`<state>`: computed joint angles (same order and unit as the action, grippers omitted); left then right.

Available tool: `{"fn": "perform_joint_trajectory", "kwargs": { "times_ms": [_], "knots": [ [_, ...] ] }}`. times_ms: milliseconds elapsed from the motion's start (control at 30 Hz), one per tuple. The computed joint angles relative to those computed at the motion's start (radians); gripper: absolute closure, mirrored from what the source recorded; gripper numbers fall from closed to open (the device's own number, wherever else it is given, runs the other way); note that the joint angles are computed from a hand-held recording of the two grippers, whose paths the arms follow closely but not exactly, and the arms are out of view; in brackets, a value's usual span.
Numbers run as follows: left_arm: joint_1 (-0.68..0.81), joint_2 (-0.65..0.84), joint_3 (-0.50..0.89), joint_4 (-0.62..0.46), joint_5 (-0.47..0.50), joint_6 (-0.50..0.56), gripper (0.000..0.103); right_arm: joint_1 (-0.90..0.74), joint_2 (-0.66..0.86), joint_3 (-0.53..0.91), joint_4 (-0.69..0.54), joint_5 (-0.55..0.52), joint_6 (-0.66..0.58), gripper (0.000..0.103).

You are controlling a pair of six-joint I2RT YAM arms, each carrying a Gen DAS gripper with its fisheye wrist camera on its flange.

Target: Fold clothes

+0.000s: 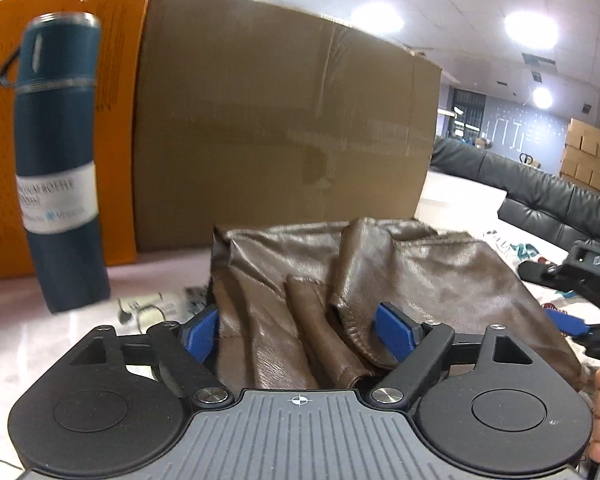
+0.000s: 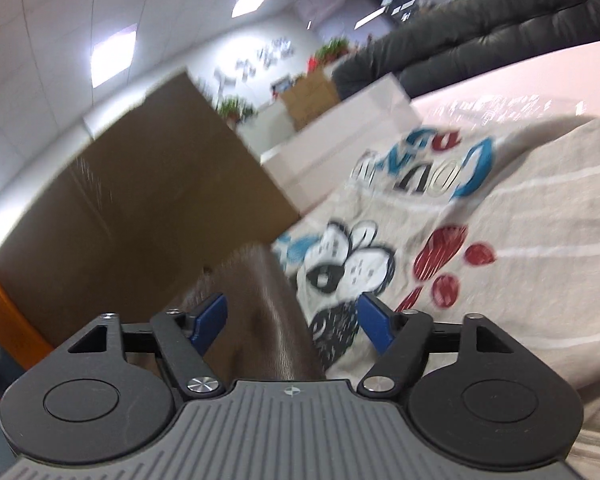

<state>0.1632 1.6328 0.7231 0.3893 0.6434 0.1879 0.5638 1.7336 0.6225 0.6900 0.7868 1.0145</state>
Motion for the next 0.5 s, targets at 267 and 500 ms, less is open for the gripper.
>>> {"fn": "perform_joint_trajectory", "kwargs": {
  "times_ms": [267, 500],
  "knots": [
    [0.108, -0.285, -0.143, -0.027, 0.189, -0.003, 0.01, 0.156, -0.036, -0.078, 0.223, 0.232, -0.144, 0.016],
    [0.352, -0.572, -0.229, -0.256, 0.41, 0.087, 0.004, 0.456, -0.074, -0.095, 0.41, 0.478, -0.42, 0.004]
  ]
}}
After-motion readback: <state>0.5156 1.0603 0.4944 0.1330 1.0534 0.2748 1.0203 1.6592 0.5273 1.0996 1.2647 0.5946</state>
